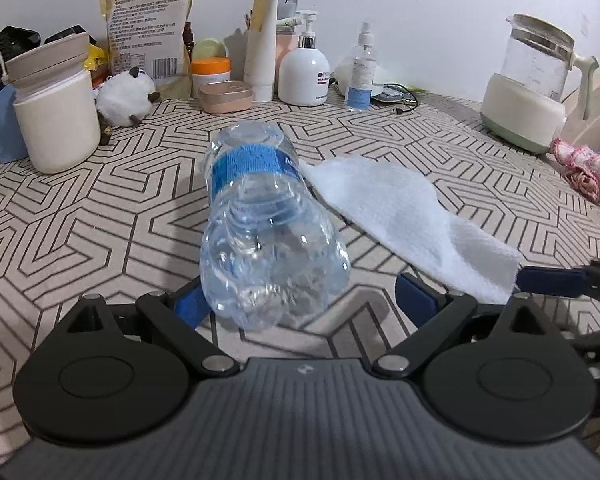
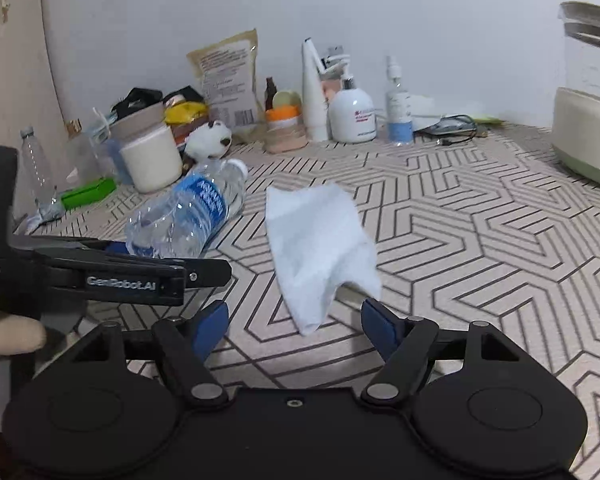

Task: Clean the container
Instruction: 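Lay the white wipe on the table beside the bottle and open the right tool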

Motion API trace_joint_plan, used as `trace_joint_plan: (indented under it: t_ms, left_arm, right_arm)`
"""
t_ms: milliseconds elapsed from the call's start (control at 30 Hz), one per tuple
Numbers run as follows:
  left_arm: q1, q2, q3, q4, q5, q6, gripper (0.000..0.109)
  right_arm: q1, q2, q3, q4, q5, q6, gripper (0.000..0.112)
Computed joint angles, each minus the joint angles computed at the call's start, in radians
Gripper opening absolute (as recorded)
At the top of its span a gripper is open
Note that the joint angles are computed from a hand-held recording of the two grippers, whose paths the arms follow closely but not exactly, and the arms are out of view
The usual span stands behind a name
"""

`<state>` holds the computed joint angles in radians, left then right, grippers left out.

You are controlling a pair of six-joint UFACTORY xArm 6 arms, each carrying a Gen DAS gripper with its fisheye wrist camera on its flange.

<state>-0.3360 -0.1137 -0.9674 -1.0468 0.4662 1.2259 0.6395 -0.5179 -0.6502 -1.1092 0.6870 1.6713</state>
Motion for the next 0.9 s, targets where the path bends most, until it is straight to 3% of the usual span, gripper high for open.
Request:
trace_joint_plan:
  t_ms: [233,400,567,900]
  left_arm:
    - [-0.054,-0.064,0.104,0.138,-0.180,-0.150,0.097]
    - [-0.051,-0.068,0.111,0.155,-0.186,-0.178,0.100]
    - [-0.046,-0.076,0.119,0.166,-0.185,-0.198,0.102]
    - [-0.048,-0.091,0.137,0.225,-0.199,-0.263,0.103]
  right_arm:
    - [0.068,0.096,-0.079,0.011,0.132,-0.080,0.083]
    - [0.086,0.098,-0.082,0.011,0.166,-0.079,0.085]
    - [0.057,0.062,-0.047,0.007,0.098,-0.070,0.089]
    - [0.063,0.071,-0.054,0.009,0.100,-0.075,0.091]
